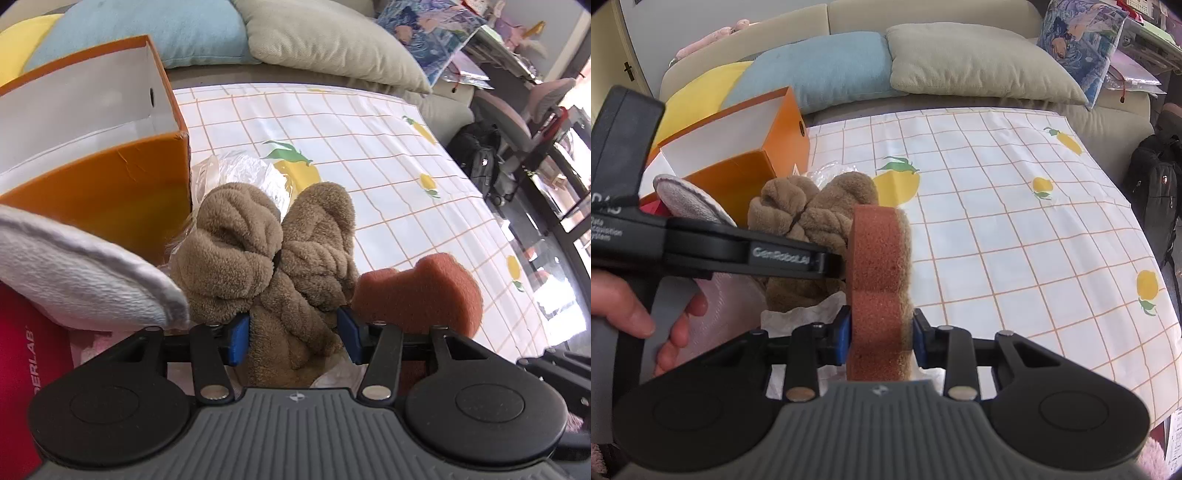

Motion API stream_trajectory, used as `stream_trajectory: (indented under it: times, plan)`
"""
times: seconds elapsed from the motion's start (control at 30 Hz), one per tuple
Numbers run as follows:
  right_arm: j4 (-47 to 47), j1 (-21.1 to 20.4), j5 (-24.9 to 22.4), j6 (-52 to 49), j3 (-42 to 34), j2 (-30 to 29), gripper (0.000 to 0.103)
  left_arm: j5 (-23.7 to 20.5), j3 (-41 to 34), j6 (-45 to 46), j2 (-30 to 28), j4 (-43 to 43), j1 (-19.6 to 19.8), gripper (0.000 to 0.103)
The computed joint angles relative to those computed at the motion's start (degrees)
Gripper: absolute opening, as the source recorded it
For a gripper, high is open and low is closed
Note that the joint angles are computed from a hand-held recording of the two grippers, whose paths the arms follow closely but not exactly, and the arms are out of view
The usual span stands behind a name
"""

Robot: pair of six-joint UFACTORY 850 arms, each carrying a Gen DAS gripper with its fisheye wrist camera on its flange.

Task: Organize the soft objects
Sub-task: 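Lift the sponge with the right gripper while the left gripper carries the slipper over the box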

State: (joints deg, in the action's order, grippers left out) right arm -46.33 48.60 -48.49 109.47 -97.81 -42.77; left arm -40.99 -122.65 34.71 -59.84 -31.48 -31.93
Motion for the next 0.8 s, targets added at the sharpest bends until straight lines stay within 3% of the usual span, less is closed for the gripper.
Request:
stream_trajectory:
  times: [0.03,0.17,0.23,0.4,0.47,0.6,0.67,0.8]
  plan:
    - [0.1,0.0,-0.16,-0.16,-0.17,-0.14,0.032,1.1,0.46,-1.16,0.27,1.74,-0.32,0.037]
    - [0.12,0.26,-1.89,-0.42,-1.15,-0.54,0.032,5.8,5.78,3.31,3.72,-3.07,-0.12,0.027]
    - [-0.11,0.48,-3.72,-0.17,-1.54,-0.56,0.032,8.91,10.23,10.22,6.8,-8.98,0.13,0.026]
    - [-1.9,1.1,-8.33,0.69,-2.47,-0.03,0.032,11.79,17.1,22.59,13.12,-20.38,1.19,0.026]
    - [-2.72,1.42,-10.65,0.08,-3.66,-0.17,0.032,10.98,18.5,26.02,15.17,-23.7,2.22,0.026]
    - [-5.85,1.48,-10.39,0.76,-4.56,0.59,0.032,10.73,20.51,32.83,19.18,-29.64,4.58,0.026]
    - [-7.35,1.24,-10.42,-0.59,-6.38,0.06,0.032,11.27,19.89,32.67,20.22,-28.49,5.88,0.026]
    - [-10.78,0.03,-6.88,-3.01,-12.1,-2.01,0.032,10.84,14.03,23.67,18.89,-15.97,8.46,0.026]
